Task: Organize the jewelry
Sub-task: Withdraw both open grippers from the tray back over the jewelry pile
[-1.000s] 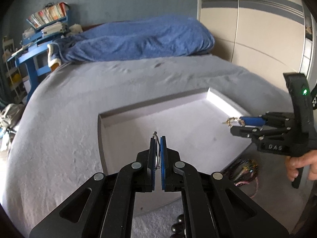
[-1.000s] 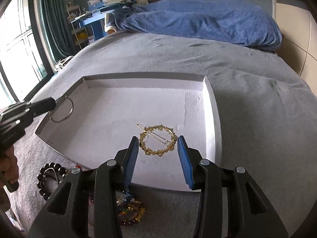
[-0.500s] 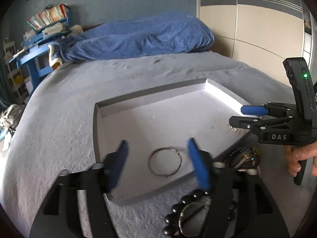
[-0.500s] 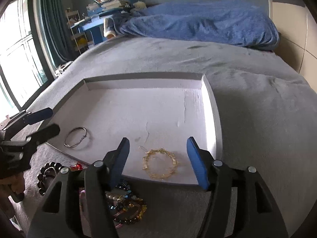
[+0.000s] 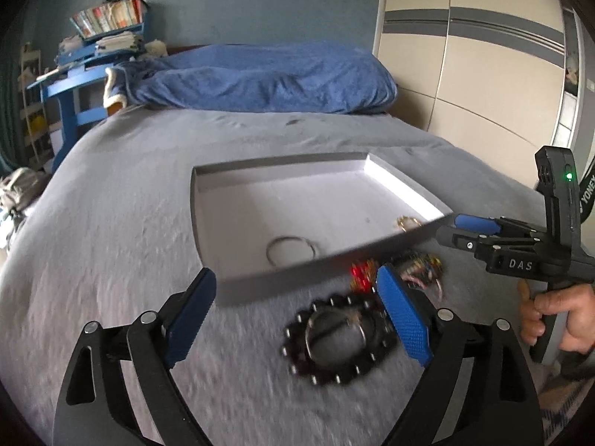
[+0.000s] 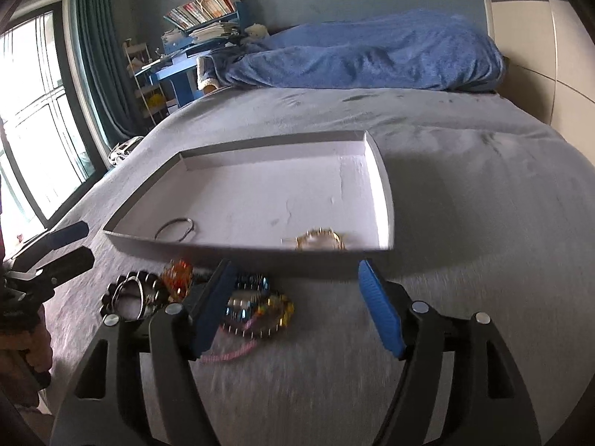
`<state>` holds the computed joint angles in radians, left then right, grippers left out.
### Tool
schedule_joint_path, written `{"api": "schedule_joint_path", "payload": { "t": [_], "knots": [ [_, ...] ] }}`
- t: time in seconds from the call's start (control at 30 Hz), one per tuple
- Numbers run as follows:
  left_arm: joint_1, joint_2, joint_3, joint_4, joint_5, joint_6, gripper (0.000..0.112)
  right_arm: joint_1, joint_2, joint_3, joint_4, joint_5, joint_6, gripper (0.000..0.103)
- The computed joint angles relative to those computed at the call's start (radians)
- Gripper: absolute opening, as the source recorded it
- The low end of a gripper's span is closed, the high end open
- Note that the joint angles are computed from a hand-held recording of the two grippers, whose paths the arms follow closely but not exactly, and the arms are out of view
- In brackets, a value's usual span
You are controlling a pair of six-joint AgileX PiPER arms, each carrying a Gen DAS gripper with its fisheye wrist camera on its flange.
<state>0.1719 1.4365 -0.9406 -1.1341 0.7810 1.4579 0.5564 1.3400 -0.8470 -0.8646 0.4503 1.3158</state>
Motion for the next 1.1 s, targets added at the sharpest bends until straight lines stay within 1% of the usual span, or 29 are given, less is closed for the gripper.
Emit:
{"api": "schedule_joint_path", "payload": {
  "t": [0.03,0.17,0.33,0.4,0.53,0.67,0.73,0.87,0.97,1.03,1.1],
  "knots": [
    [0.015,-0.009,0.013,-0.005,0.015,0.008,0.089,0.012,-0.018,0.019,-0.044,0.002,0.053,0.069],
    [0.043,-0.025,0.045,-0.010,0.043,0.022,0.090,0.035,-0.045,0.045,-0.085,0.019,0.121,0.069],
    [0.052,-0.036,0.067,-0.010,0.057,0.031,0.092,0.058,-0.068,0.078,-0.074,0.031,0.153,0.071],
    [0.050,-0.030,0.069,0.018,0.066,0.004,0.092,0.070,-0.076,0.087,-0.079,0.044,0.168,0.076],
    [0.044,-0.031,0.084,0.045,0.054,-0.021,0.092,0.081,-0.083,0.098,-0.046,0.053,0.170,0.076],
    [0.041,-0.029,0.086,0.058,0.044,-0.033,0.092,0.066,-0.072,0.104,0.048,0.030,0.096,0.076],
    [0.021,-0.027,0.087,0.085,0.026,-0.051,0.092,0.073,-0.063,0.097,0.064,0.036,0.073,0.076],
    [-0.006,-0.044,0.103,0.096,0.001,-0.036,0.092,0.086,-0.043,0.077,0.090,0.053,0.033,0.076],
    [-0.009,-0.045,0.103,0.102,-0.001,-0.040,0.088,0.093,-0.038,0.075,0.084,0.059,0.035,0.074],
    [-0.012,-0.038,0.098,0.111,-0.002,-0.050,0.086,0.095,-0.033,0.071,0.091,0.061,0.022,0.070],
    [-0.016,-0.036,0.097,0.119,-0.005,-0.061,0.086,0.094,-0.026,0.063,0.112,0.065,-0.005,0.068]
  ]
}}
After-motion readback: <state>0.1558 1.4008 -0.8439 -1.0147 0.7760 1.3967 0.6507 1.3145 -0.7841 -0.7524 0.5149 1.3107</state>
